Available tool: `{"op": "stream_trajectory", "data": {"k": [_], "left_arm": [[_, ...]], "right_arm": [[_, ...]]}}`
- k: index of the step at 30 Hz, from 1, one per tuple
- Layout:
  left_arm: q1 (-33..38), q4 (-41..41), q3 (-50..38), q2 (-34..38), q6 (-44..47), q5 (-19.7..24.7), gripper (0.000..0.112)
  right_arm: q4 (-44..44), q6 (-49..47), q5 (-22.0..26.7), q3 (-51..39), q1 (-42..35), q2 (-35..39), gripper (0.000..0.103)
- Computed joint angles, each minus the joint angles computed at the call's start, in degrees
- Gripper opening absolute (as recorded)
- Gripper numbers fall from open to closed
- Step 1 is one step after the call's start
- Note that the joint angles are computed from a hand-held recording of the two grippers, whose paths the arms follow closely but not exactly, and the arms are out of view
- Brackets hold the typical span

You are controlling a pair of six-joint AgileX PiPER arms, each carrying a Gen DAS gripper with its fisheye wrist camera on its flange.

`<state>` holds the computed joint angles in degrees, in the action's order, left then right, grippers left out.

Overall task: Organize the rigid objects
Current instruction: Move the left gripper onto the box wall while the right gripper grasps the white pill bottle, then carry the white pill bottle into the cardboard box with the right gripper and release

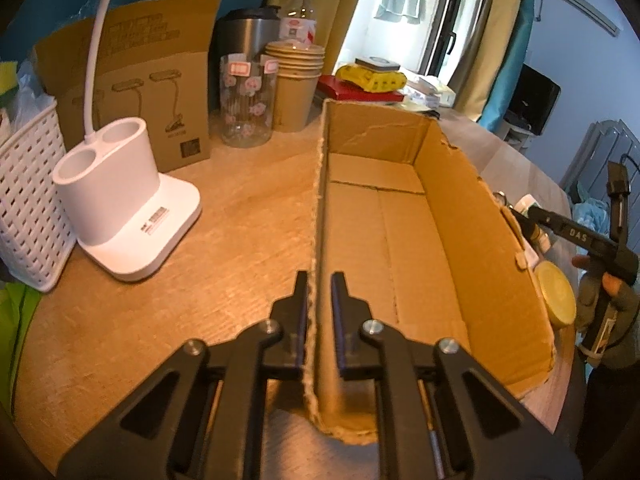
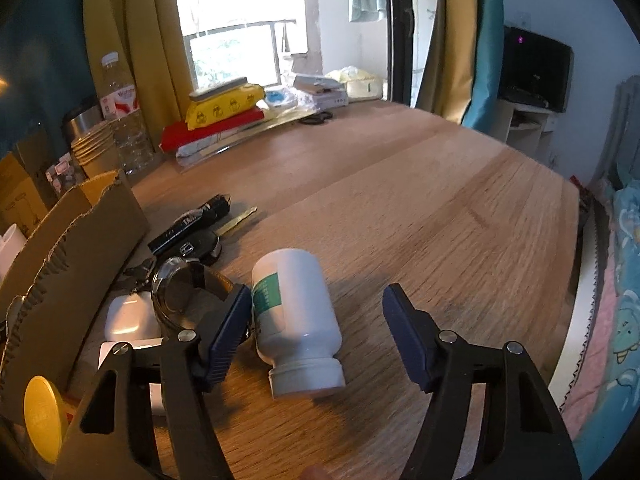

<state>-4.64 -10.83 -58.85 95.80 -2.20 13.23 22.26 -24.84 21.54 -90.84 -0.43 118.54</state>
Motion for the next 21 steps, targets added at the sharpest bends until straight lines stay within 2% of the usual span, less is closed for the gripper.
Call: {"op": "stream_trajectory", "data": {"k": [2, 4, 11, 17, 21], "left_arm": [[0.0, -0.2, -0.4, 0.0, -0.4, 1.0, 0.010], [-0.1, 0.4, -0.4, -0.1, -1.1, 1.5, 0.010], [-0.7, 2.9, 1.3, -0.9, -4.2, -0.5, 0.010], [-0.3, -0.5, 2.2, -1.1, -1.4, -2.0, 0.010], [0.1, -2.7, 2.4, -1.2, 0.4, -2.2, 0.010]], "right_arm": [[-1.5, 1.2, 0.2, -0.4, 0.2, 0.3, 0.062], [-2.2, 2.2, 0.3, -0.7, 0.3, 0.6, 0.048], [0.6, 0.1, -0.7, 0.5, -0.1, -0.1, 0.047], [6.3, -4.0, -3.6, 5.1, -0.3, -3.8, 0.047], [12.8, -10.1, -5.9, 9.7, 0.1, -8.5, 0.047]]}}
